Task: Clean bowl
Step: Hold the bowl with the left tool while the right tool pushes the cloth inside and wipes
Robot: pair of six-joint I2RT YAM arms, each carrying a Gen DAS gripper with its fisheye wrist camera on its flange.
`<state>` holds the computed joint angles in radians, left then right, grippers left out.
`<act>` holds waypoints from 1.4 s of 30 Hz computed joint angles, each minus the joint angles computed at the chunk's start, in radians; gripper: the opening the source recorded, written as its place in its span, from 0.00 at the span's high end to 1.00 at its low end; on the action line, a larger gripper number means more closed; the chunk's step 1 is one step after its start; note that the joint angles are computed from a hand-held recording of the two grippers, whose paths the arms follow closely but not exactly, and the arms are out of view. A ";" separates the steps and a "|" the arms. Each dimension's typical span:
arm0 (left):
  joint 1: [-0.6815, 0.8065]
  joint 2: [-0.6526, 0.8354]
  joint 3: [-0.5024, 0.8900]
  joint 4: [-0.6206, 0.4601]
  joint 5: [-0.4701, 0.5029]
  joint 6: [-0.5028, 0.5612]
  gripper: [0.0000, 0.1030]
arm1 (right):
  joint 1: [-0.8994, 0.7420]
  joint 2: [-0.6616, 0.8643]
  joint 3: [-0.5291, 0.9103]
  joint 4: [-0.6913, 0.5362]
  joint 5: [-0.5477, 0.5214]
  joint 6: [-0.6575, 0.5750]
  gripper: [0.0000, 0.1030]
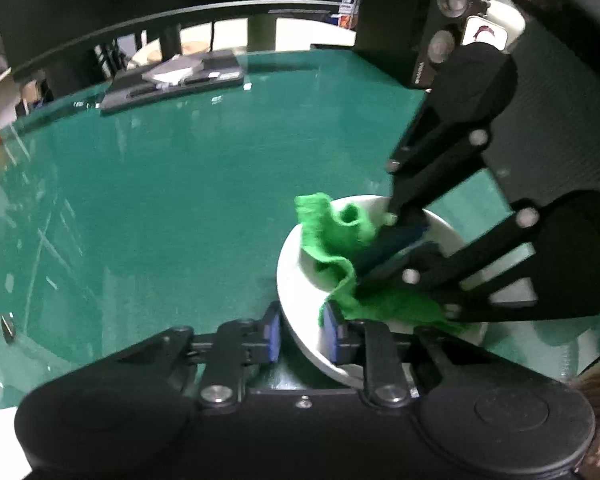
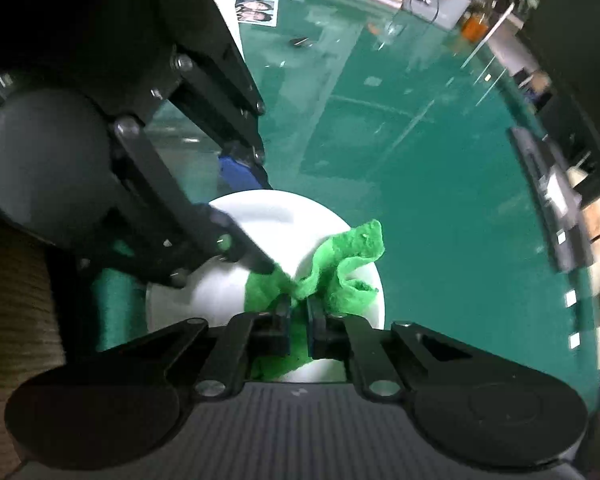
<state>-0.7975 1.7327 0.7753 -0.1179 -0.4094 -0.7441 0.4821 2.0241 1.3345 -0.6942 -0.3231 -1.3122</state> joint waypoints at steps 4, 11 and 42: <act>-0.002 0.002 0.008 -0.008 -0.002 0.008 0.77 | -0.008 -0.023 0.008 -0.055 -0.010 -0.013 0.90; -0.003 0.004 0.009 -0.006 0.000 0.008 0.77 | -0.006 -0.111 -0.062 -0.007 -0.047 -0.078 0.61; 0.072 -0.053 -0.130 0.185 0.113 -0.092 0.82 | 0.072 -0.035 -0.027 0.009 0.005 0.076 0.38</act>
<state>-0.7257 1.6800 0.6453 0.0667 -0.2968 -0.8362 0.5542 1.9894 1.3077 -0.6854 -0.3177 -1.2361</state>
